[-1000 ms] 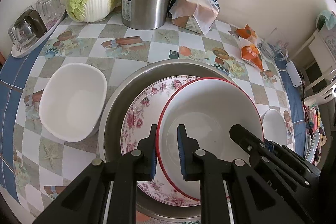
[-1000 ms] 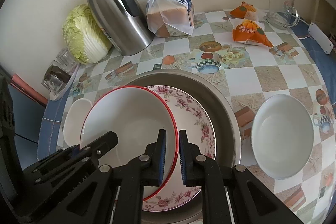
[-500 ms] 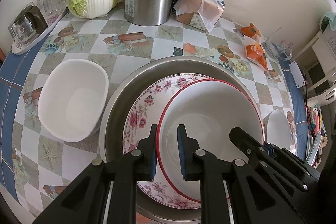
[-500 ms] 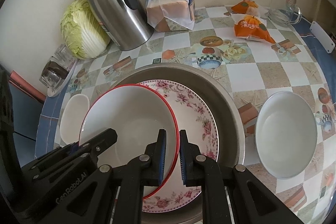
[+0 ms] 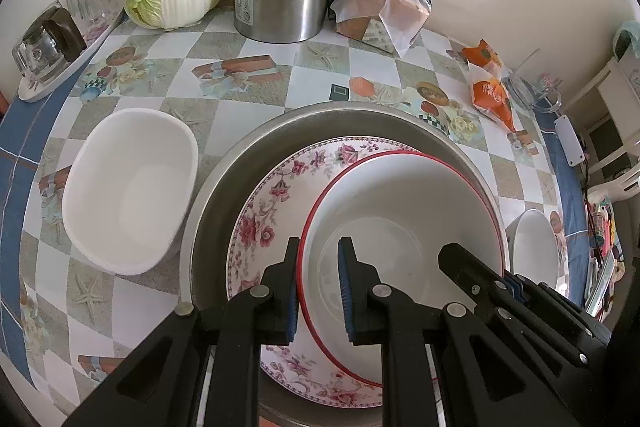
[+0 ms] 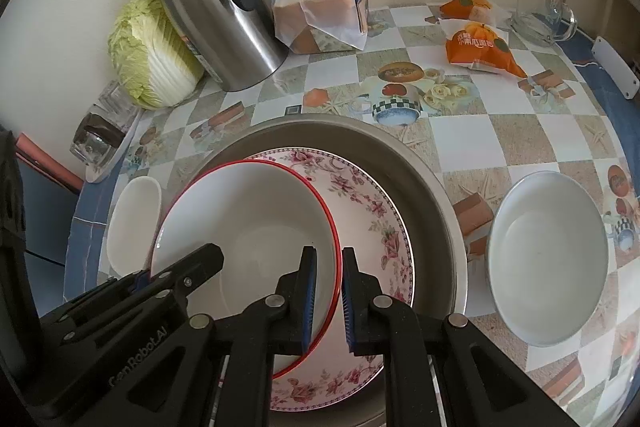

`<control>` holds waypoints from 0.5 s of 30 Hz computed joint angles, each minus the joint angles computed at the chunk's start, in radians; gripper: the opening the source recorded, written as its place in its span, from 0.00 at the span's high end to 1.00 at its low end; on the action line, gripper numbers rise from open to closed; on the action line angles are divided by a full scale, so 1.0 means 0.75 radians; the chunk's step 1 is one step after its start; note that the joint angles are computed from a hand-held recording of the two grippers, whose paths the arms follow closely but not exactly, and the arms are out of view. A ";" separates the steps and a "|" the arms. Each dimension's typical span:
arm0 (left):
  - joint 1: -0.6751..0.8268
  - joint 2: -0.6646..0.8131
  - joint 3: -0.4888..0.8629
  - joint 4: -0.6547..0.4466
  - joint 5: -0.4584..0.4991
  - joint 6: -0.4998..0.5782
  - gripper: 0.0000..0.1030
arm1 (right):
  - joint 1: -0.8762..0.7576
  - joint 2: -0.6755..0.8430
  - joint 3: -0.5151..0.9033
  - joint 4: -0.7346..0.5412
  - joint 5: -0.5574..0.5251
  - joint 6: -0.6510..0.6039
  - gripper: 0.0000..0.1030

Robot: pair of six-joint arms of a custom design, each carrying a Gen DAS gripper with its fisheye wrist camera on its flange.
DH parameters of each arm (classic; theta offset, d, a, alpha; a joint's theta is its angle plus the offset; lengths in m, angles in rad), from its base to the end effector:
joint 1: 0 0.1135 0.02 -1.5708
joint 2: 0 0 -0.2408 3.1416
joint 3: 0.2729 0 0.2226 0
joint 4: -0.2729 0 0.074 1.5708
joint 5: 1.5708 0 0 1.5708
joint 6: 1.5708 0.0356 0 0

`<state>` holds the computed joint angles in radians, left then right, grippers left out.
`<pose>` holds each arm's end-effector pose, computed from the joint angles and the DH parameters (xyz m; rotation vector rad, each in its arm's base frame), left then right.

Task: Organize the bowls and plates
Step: 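Lower the red-rimmed bowl onto the floral plate in the basin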

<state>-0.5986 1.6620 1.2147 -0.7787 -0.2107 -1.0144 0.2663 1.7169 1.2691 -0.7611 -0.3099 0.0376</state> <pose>0.2503 -0.1617 0.2123 -0.6170 2.6796 -0.1444 0.2986 0.0927 0.2121 -0.3972 2.7606 0.5076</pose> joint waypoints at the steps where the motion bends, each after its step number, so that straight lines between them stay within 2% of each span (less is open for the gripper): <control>1: 0.002 0.002 0.000 0.002 0.002 0.001 0.84 | 0.000 0.001 0.002 0.000 -0.001 0.000 0.87; 15: 0.023 0.002 -0.019 0.031 0.023 0.007 0.84 | -0.002 0.007 0.005 0.003 -0.005 0.000 0.87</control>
